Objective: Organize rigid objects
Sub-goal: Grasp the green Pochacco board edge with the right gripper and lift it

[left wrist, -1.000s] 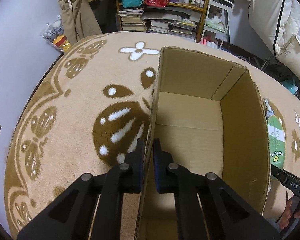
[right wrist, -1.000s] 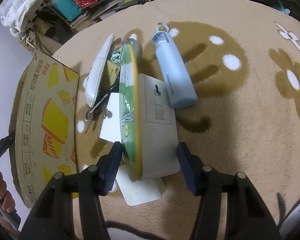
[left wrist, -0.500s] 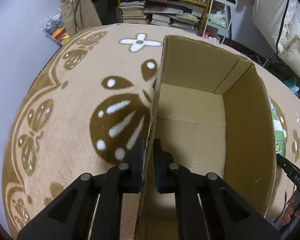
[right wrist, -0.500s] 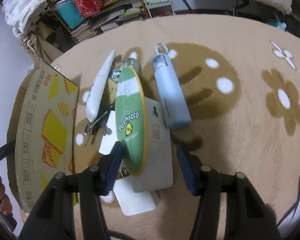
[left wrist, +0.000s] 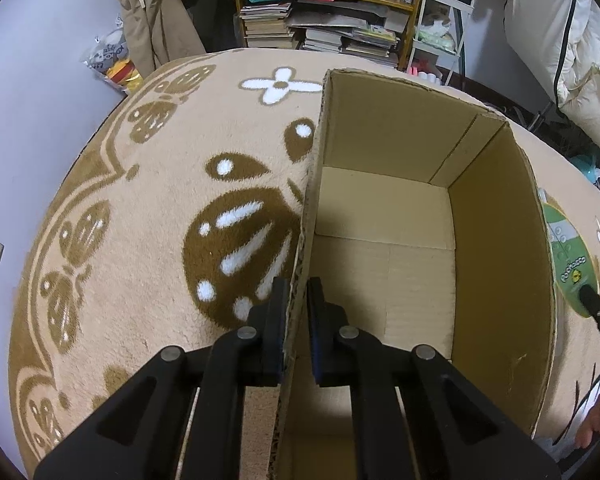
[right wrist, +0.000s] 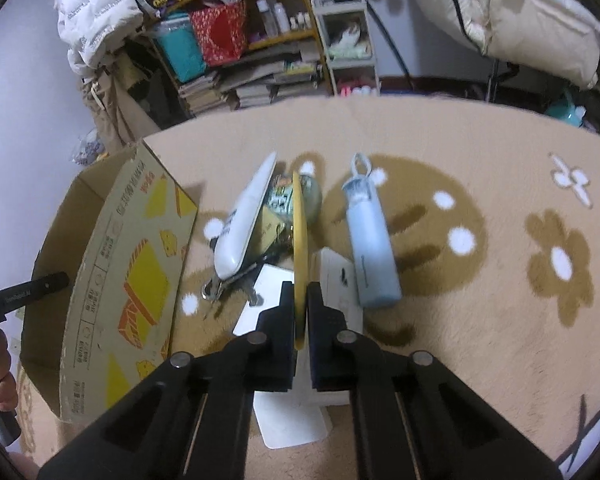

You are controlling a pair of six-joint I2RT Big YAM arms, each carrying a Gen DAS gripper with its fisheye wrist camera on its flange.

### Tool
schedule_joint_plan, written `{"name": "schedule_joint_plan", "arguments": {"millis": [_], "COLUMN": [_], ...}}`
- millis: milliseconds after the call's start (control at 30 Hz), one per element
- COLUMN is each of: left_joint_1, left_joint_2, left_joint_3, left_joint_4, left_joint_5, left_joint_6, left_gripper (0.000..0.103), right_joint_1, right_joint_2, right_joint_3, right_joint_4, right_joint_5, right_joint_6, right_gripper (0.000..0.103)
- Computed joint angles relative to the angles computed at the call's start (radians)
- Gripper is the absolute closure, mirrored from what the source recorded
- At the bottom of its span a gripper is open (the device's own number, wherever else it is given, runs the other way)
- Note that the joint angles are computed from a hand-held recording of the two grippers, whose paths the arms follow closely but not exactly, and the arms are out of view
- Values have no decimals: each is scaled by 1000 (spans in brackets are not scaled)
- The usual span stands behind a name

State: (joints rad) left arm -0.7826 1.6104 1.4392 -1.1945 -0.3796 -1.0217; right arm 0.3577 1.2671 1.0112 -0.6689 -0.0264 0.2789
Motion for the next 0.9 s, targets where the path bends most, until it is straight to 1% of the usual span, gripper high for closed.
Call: {"name": "schedule_joint_plan", "arguments": {"millis": [200,300,467,600,767,833,900], "left_joint_1": [-1,-3,-1,-2,-1,0,1], "left_joint_2": [-4,-2,-6,-7,-5,-5,-7], "left_joint_3": [-2,1,0,1,4,4,0], "left_joint_4": [4,0,-2,-7,-9,-8,-5], "left_joint_5": [9,7,10,11,11,12,13], "left_joint_6": [-20,-21,-29,-37,-41,-42,-42], "left_gripper": [94,94,94,94,94,94,94], "right_joint_1": [32,52,62,57,52,51,46], "right_joint_2": [-26,-38,-41,-20,-22,-28,-31], "right_joint_3": [12,16,28,56,84,98,110], "right_joint_4": [-7,8,23,23,31,34,36], "right_joint_5": [82,120,138,131,119,135,123], "right_joint_6": [-8,-25,-56,-62,-65,-74,-82], "right_gripper": [96,96,96,96,96,96,96]}}
